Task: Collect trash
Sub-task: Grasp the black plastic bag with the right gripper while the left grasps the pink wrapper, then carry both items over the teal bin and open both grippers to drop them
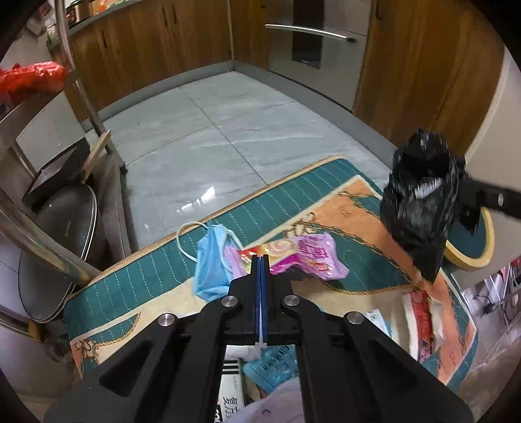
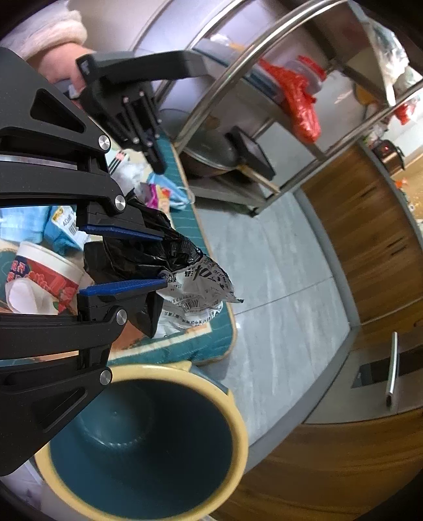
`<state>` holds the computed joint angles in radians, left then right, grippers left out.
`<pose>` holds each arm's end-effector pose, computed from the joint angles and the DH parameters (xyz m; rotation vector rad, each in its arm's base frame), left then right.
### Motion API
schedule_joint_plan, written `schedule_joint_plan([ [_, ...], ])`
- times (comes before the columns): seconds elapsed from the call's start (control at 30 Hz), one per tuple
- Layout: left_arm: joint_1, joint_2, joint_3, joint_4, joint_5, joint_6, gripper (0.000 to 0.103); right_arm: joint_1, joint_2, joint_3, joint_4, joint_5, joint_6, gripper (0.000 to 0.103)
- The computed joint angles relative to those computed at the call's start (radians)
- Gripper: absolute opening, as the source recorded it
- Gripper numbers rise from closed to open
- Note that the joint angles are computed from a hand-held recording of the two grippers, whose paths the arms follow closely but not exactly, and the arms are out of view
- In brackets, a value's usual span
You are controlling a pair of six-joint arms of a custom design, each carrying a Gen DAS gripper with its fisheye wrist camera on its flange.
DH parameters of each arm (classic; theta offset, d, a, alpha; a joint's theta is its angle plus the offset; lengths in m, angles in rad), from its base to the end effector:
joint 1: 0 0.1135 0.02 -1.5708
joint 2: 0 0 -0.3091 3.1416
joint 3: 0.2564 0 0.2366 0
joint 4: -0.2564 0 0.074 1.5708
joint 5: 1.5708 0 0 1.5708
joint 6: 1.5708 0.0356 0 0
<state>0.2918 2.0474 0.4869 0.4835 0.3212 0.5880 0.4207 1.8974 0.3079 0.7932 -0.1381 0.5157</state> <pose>0.2668 0.0684 0.0650 0.4813 2.5174 -0.1005 0.2274 0.1071 0.0982 0.0472 2.4436 0.6004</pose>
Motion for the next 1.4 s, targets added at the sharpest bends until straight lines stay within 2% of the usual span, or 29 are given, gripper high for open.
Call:
schedule_joint_plan([
  [0.03,-0.009,0.000,-0.013,0.009,-0.009,0.007,0.001,-0.006,-0.027,-0.008,-0.012,0.001,0.004,0.025],
  [0.1,-0.022,0.014,-0.025,0.019,-0.023,0.026,0.017,-0.017,-0.103,-0.026,-0.070,0.014,0.009,0.025],
  [0.13,-0.034,0.028,-0.036,0.043,-0.037,0.036,0.034,-0.023,-0.148,-0.034,-0.114,0.018,0.011,0.025],
  [0.17,-0.044,0.040,-0.048,0.072,-0.053,0.042,0.045,-0.030,-0.200,-0.037,-0.171,0.022,0.006,0.025],
  [0.2,-0.064,0.065,-0.060,0.123,-0.086,0.053,0.045,-0.029,-0.237,-0.040,-0.210,0.027,0.002,0.025],
  [0.33,-0.101,0.127,-0.041,0.174,-0.164,0.043,0.042,-0.027,-0.404,-0.068,-0.319,0.035,-0.013,0.025],
  [0.43,-0.114,0.153,-0.005,0.165,-0.197,0.025,0.009,-0.032,-0.421,-0.068,-0.316,0.038,-0.048,0.025],
  [0.47,-0.106,0.152,0.000,0.166,-0.193,0.019,0.006,-0.038,-0.411,-0.066,-0.307,0.039,-0.062,0.025],
  [0.67,-0.089,0.084,-0.023,0.150,-0.137,0.018,0.002,-0.125,-0.319,-0.029,-0.270,-0.034,-0.098,0.025],
  [0.93,-0.142,-0.086,-0.052,0.085,-0.048,-0.077,0.002,-0.235,-0.384,-0.025,-0.323,-0.038,-0.133,0.025],
  [1.2,-0.365,-0.204,-0.106,0.095,-0.043,-0.209,0.002,-0.425,-0.383,-0.029,-0.338,-0.055,-0.234,0.025],
  [1.4,-0.589,-0.172,-0.137,0.180,-0.126,-0.301,0.002,-0.553,-0.317,-0.029,-0.315,-0.008,-0.360,0.025],
])
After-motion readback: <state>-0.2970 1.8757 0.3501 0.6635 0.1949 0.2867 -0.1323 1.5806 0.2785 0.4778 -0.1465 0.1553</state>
